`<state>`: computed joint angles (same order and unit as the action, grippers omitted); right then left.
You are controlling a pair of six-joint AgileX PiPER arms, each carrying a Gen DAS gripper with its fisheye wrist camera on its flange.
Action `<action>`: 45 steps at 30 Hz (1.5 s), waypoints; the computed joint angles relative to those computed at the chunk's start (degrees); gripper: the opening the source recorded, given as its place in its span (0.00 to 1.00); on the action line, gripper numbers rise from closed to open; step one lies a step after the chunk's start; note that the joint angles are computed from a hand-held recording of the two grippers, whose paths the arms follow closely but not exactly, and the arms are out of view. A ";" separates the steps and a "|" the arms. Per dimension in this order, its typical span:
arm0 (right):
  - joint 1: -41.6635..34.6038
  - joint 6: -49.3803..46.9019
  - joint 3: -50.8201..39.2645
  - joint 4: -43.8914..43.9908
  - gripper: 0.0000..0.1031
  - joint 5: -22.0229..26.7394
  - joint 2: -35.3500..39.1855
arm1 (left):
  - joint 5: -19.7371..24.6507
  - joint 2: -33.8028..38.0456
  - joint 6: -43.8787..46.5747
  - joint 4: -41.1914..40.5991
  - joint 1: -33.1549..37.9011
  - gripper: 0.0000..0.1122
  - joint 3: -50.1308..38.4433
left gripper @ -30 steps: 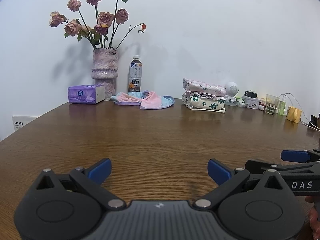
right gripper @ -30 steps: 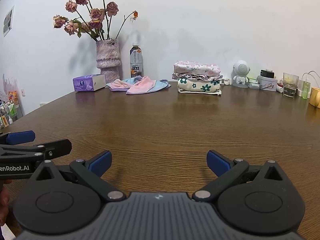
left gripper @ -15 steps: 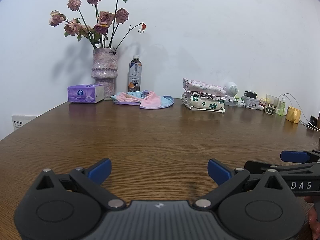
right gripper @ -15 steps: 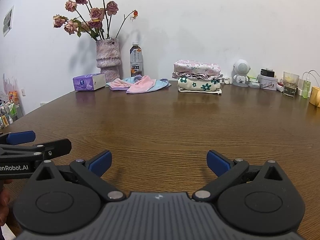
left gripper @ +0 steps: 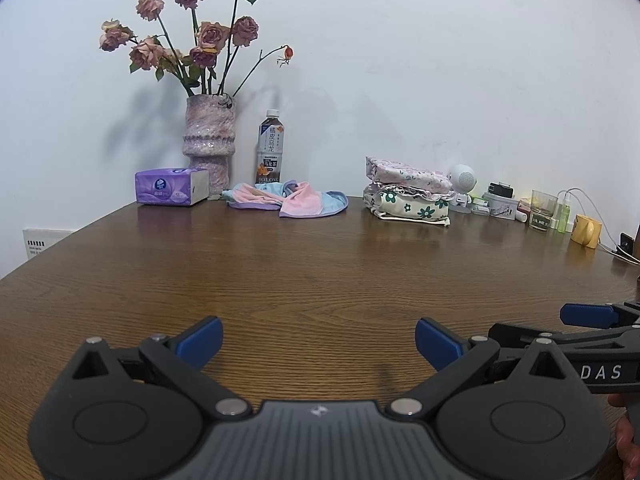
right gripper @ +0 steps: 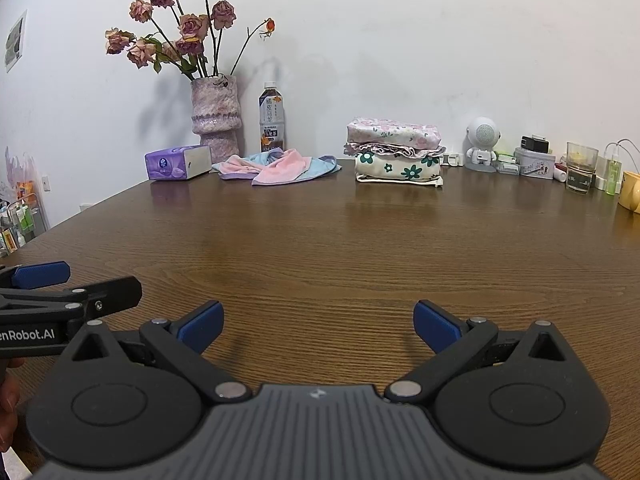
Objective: Fold clothes
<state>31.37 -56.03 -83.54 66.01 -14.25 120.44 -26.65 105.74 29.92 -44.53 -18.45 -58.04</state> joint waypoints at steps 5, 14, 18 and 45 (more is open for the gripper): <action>0.05 -1.12 -0.16 1.20 1.00 -0.04 0.10 | 0.02 -0.06 -0.02 0.09 0.03 0.91 0.02; 0.16 -2.44 -0.36 2.48 1.00 -0.16 0.18 | -0.06 -0.05 -0.27 0.43 -0.03 0.91 0.12; 0.19 -3.85 -0.64 4.00 1.00 -0.03 0.23 | -0.10 -0.04 -0.23 0.30 -0.15 0.91 0.07; -0.14 -13.29 -1.87 13.15 1.00 1.30 0.32 | 2.69 -0.09 -4.33 4.46 1.07 0.91 -0.37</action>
